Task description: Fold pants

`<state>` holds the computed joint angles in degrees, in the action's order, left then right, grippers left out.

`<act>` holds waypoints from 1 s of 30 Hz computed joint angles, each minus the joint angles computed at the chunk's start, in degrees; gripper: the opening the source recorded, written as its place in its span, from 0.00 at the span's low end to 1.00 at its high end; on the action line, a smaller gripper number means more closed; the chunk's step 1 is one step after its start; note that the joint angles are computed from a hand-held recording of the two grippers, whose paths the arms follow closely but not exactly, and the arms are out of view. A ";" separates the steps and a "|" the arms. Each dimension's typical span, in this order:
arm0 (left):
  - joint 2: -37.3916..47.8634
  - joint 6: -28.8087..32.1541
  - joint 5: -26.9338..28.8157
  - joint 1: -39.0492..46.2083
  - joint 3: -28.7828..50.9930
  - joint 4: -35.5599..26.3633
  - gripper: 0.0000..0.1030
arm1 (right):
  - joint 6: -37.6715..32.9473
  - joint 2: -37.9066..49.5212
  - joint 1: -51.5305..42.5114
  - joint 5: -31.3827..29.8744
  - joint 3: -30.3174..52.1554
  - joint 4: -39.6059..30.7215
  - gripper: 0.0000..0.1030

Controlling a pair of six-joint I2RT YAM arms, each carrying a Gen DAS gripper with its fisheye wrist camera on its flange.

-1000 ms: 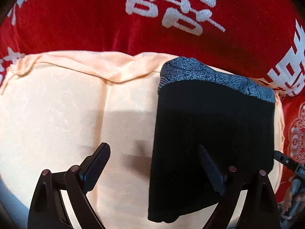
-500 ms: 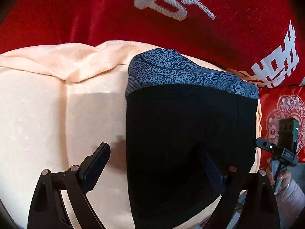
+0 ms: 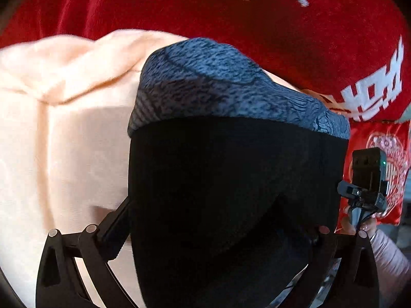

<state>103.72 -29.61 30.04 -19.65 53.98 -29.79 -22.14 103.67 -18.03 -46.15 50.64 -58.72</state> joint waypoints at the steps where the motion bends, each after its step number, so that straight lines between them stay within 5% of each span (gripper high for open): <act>1: -0.08 -0.01 -0.15 -0.10 0.09 -0.15 1.00 | 0.55 0.47 -0.17 -0.21 0.23 -0.13 0.86; 6: -1.03 -2.99 -3.41 -1.69 1.48 -2.56 0.99 | 4.28 -1.40 1.41 3.00 0.42 0.11 0.69; 10: -5.61 -6.93 -8.19 -5.78 0.90 -1.35 0.72 | 1.51 -2.18 0.58 2.44 1.21 -2.91 0.47; 13: -7.94 -8.75 -11.49 -7.99 1.20 -2.53 0.64 | 1.36 -3.19 1.27 0.98 1.75 -4.29 0.42; 21: -16.61 -11.17 -13.87 -9.79 1.26 -8.51 0.59 | -0.02 -10.98 2.43 -2.50 1.70 -11.09 0.39; 30: -34.22 -9.09 -12.88 -9.41 -3.92 -20.84 0.59 | 8.15 -34.58 4.76 -5.26 -10.46 -16.47 0.39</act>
